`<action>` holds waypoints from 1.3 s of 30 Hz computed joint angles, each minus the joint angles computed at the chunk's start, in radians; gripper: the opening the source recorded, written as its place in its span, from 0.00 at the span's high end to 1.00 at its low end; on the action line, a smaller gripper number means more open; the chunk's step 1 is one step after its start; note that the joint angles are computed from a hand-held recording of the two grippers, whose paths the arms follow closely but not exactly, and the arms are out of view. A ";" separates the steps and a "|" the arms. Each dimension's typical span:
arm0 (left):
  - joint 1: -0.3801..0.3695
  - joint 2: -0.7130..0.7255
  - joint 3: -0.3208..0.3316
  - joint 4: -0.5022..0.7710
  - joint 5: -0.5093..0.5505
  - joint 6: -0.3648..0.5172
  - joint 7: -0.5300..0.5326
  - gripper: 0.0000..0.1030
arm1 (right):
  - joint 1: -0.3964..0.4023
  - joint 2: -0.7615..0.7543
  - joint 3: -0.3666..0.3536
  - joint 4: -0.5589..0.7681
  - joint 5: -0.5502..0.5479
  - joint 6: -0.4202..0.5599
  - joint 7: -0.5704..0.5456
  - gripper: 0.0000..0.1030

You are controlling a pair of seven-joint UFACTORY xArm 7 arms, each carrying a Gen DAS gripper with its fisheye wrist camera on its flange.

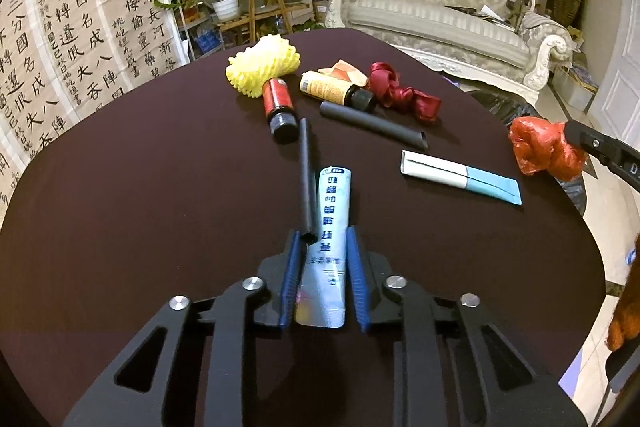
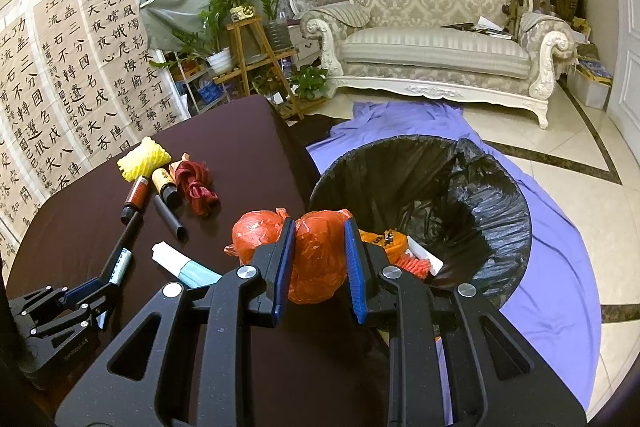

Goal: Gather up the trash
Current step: 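Grasp the white printed tube with the left tool while the right tool holds the red bag over the bin, then carry the red bag and white tube over the black bin and open both tools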

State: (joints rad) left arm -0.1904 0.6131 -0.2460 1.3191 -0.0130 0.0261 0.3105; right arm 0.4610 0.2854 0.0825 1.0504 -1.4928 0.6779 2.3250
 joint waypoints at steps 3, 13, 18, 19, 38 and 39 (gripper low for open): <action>0.015 -0.004 -0.014 -0.011 -0.003 -0.008 0.003 0.78 | 0.002 0.003 0.000 0.002 -0.001 0.002 0.003 0.77; 0.066 -0.010 -0.064 -0.022 -0.021 0.007 0.031 0.77 | 0.003 0.007 -0.002 0.006 0.000 0.000 0.003 0.77; 0.050 -0.021 -0.041 -0.031 -0.034 0.023 0.022 0.58 | 0.002 0.005 -0.003 0.004 -0.002 -0.003 0.004 0.77; 0.047 -0.023 -0.037 -0.034 -0.035 0.025 0.021 0.58 | 0.003 0.009 -0.002 0.006 -0.003 -0.001 0.007 0.77; 0.147 -0.089 -0.178 -0.158 0.004 -0.115 0.015 0.78 | 0.004 -0.041 0.011 -0.036 -0.006 0.050 0.024 0.77; 0.145 -0.087 -0.184 -0.155 0.008 -0.121 0.009 0.78 | 0.003 -0.046 0.012 -0.039 -0.003 0.060 0.023 0.77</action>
